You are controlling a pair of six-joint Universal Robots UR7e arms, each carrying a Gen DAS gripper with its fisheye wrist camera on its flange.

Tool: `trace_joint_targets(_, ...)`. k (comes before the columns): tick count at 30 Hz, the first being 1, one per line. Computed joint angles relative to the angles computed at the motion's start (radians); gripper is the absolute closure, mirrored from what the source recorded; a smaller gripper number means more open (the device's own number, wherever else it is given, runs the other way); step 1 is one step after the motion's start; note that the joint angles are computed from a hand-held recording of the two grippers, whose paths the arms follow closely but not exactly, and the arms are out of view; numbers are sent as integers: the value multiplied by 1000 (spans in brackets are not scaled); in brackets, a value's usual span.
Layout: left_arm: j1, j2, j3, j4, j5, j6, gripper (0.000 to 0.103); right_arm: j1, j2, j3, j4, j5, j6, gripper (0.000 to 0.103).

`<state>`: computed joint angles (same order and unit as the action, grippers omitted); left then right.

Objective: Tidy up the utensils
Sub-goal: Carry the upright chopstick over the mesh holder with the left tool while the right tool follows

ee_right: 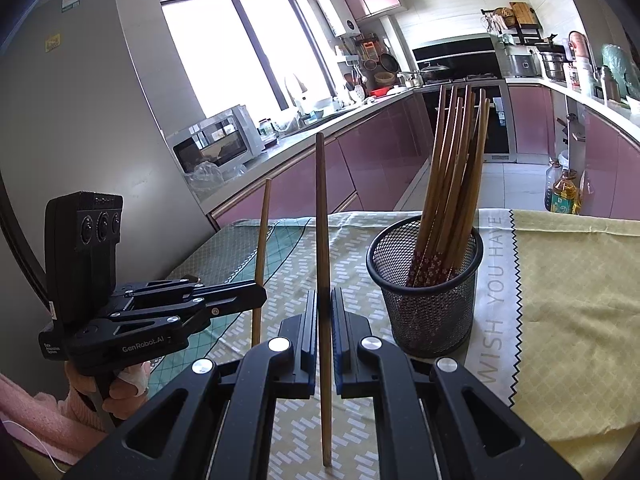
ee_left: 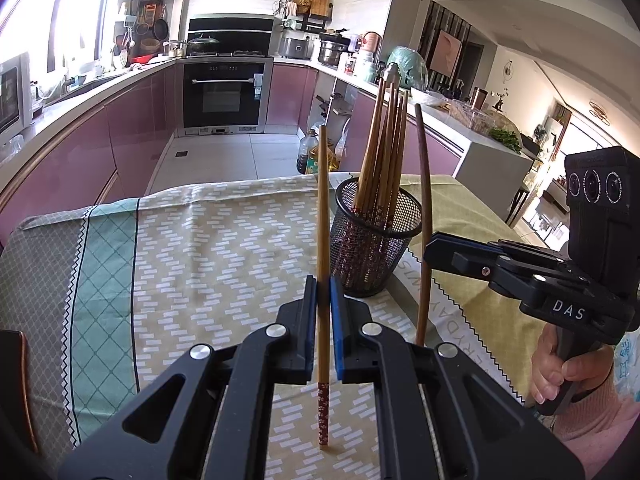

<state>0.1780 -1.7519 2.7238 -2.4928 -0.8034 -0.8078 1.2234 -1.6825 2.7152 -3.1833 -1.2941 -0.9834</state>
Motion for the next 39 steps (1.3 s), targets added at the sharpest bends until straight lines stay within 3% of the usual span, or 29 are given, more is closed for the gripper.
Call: trace_joint_targets(39,9,47,-40,-141,27,121,95,12,-59,-26,-4,46,29,97)
